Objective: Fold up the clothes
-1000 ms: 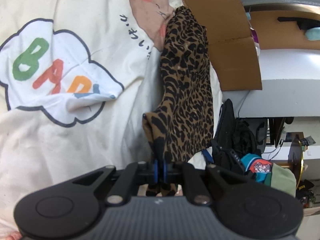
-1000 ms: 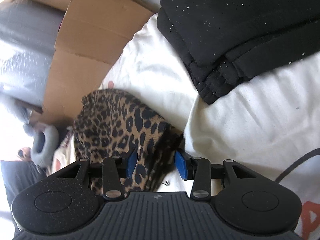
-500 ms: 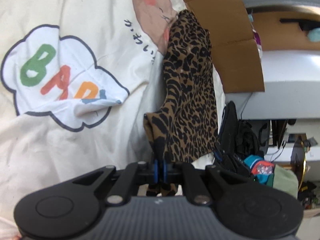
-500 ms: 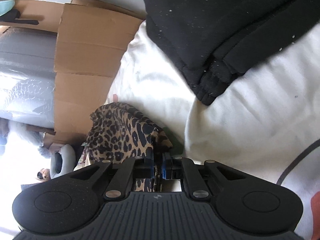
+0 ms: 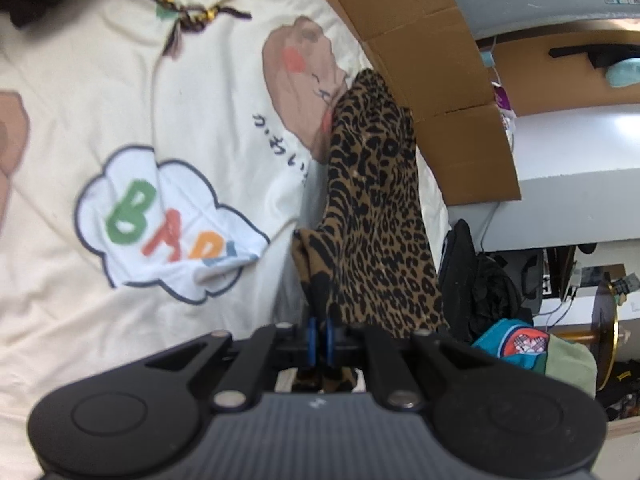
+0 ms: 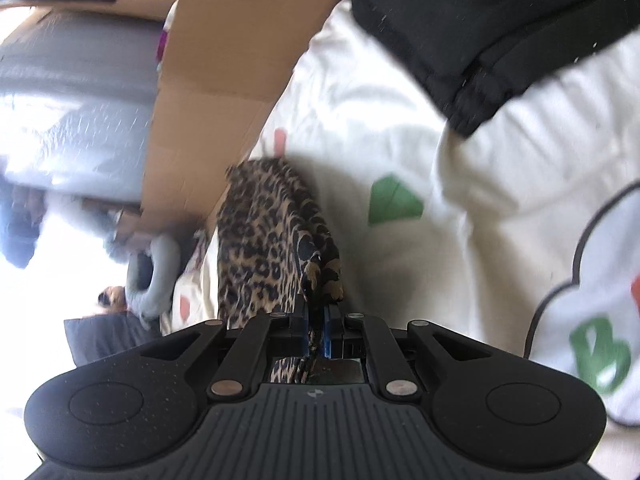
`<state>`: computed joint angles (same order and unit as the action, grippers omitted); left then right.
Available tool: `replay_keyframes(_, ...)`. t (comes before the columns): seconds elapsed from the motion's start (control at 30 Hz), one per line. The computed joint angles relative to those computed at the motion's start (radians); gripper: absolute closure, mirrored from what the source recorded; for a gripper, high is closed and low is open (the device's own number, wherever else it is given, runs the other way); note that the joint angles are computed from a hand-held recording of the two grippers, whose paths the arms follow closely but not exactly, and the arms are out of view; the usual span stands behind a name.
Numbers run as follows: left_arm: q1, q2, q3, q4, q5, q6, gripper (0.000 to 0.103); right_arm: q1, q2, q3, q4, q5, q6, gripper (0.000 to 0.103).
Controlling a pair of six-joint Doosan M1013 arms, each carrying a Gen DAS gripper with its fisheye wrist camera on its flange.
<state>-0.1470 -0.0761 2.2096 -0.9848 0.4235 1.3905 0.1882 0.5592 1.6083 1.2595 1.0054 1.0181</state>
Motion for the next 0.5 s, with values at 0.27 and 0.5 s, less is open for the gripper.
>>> replay_keyframes(0.27, 0.023, -0.026, 0.011, 0.090, 0.037, -0.074, 0.098, -0.002, -0.025, 0.002, -0.095, 0.104, -0.060, 0.099)
replay_keyframes(0.5, 0.025, 0.011, 0.049, 0.021, 0.045, -0.006, 0.098, 0.004, -0.014, 0.002, -0.210, 0.096, -0.021, 0.098)
